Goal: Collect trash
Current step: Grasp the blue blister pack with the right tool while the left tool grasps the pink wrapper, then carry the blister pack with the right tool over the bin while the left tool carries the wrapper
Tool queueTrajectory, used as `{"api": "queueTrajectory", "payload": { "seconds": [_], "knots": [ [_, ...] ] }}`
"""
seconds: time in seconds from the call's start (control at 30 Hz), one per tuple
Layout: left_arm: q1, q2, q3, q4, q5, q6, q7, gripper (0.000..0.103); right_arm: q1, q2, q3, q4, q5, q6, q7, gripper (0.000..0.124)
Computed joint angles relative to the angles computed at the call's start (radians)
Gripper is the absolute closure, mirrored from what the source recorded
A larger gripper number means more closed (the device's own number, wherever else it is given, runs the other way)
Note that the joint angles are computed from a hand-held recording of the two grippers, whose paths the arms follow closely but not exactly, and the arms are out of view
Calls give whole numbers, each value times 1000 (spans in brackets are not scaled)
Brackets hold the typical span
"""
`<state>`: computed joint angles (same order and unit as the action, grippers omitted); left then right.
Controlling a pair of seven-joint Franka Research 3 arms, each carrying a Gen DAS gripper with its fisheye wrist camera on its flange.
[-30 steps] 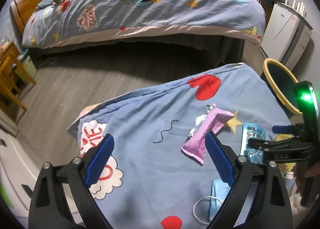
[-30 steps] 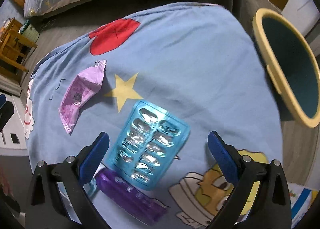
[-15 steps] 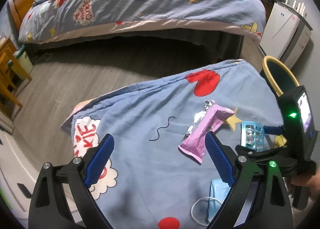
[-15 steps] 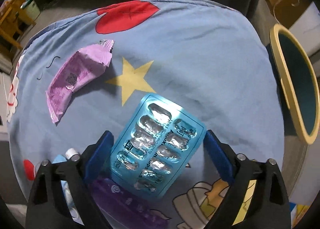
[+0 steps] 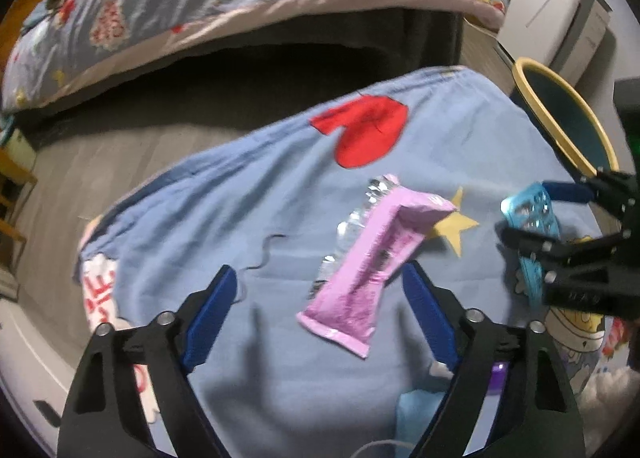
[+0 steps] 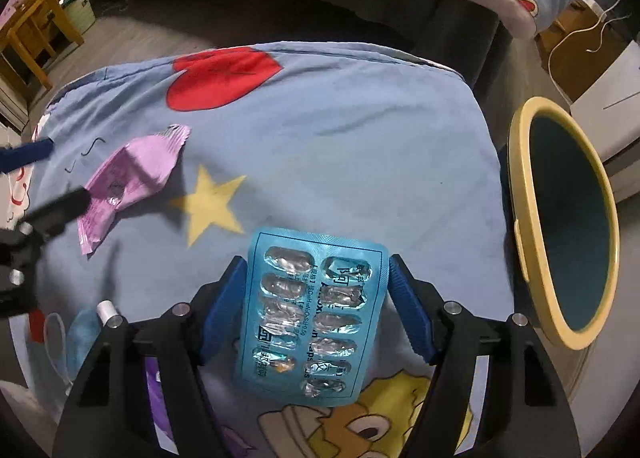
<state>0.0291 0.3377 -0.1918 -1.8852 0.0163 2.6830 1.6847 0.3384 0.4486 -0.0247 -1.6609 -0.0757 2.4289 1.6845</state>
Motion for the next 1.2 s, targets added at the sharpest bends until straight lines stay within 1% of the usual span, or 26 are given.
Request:
{"api": "queueTrajectory", "payload": {
  "seconds": [0.1, 0.17, 0.23, 0.27, 0.43, 0.53, 0.57, 0.63, 0.73, 0.83, 0.93, 1.07, 1.2],
  "knots": [
    [-9, 19, 0, 17, 15, -26, 4, 27, -14, 7, 7, 13, 30, -25, -9, 51],
    [-21, 32, 8, 30, 37, -39, -8, 30, -18, 2, 1, 5, 24, -32, -15, 43],
    [-23, 43, 9, 41, 43, -47, -16, 35, -21, -3, -2, 2, 30, -57, -1, 41],
    [-21, 47, 7, 44, 40, -53, -17, 36, -30, -3, 5, 6, 54, -75, 4, 41],
    [-27, 60, 13, 58, 61, -74, -32, 43, -53, -13, 12, -3, 89, -136, -4, 41],
    [-27, 62, 12, 60, 67, -77, -35, 46, -44, -7, 6, 3, 65, -131, 1, 42],
    [-28, 63, 12, 60, 69, -78, -38, 47, -41, -5, 4, 6, 59, -130, 8, 48],
    [-32, 70, 11, 70, 73, -81, -43, 54, -45, -18, 4, -15, 60, -115, 5, 54],
    [-28, 64, 9, 65, 75, -85, -31, 65, -60, -24, 8, -19, 75, -114, -17, 55],
    [-22, 58, 3, 62, 64, -86, -20, 71, -66, -38, 9, -28, 85, -99, -24, 55],
    [-20, 41, 0, 43, 57, -67, -14, 73, -71, -68, 7, -49, 88, -69, -25, 55],
    [-20, 17, -6, 23, 44, -36, -2, 73, -84, -88, 3, -25, 87, -64, -31, 55],
    [-9, -8, -23, 8, -1, -12, 25, 74, -92, -124, 3, -35, 98, -29, -13, 55]
  ]
}}
